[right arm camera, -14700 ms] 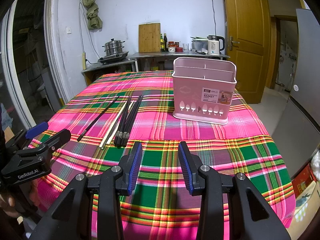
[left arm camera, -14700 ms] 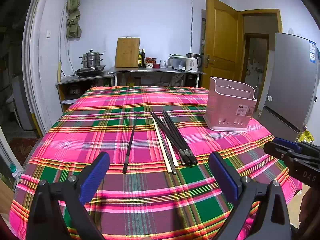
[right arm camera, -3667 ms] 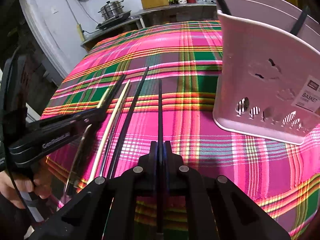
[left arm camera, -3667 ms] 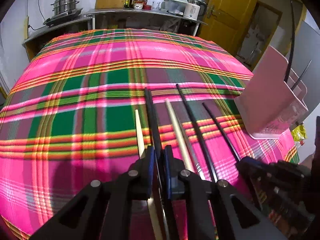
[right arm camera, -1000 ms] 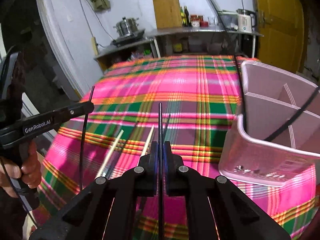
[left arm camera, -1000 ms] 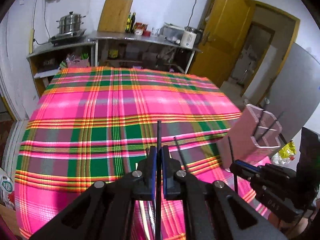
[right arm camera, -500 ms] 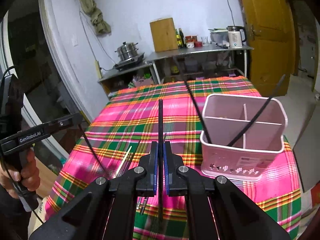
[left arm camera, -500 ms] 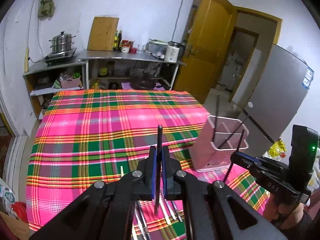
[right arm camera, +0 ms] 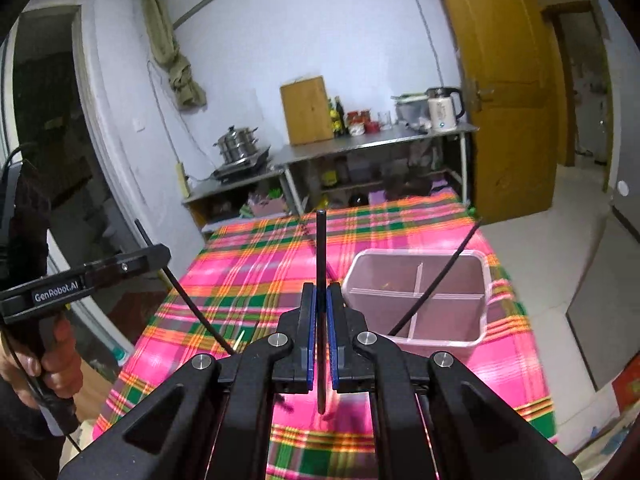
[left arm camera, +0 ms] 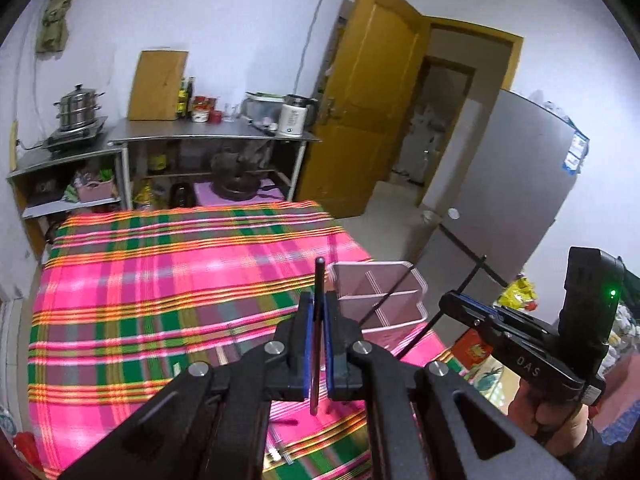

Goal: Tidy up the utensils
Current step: 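Lift both held chopsticks and lower them into the pink utensil holder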

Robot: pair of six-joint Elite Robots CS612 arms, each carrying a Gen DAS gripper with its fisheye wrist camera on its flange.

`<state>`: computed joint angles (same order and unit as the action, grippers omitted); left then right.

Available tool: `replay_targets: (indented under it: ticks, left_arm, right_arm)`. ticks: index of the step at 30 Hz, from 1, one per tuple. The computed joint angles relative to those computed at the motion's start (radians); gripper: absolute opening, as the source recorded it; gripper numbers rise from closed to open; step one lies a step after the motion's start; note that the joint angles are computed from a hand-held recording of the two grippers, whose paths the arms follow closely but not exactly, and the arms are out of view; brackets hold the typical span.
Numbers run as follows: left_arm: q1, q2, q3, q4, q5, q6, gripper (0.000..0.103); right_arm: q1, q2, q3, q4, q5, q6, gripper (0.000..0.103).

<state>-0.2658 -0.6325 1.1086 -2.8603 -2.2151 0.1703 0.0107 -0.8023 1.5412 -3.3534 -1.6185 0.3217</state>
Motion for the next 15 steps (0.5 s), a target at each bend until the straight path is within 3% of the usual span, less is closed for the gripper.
replay_targets:
  ticks: [8, 15]
  left_arm:
    - [-0.028, 0.011, -0.069, 0.021, -0.059, -0.012, 0.005]
    - [-0.048, 0.047, -0.150, 0.004, -0.060, -0.045, 0.005]
  right_arm:
    - [-0.017, -0.032, 0.002, -0.052, -0.077, -0.013, 0.005]
    - [-0.031, -0.028, -0.030, -0.068, -0.113, -0.012, 0.005]
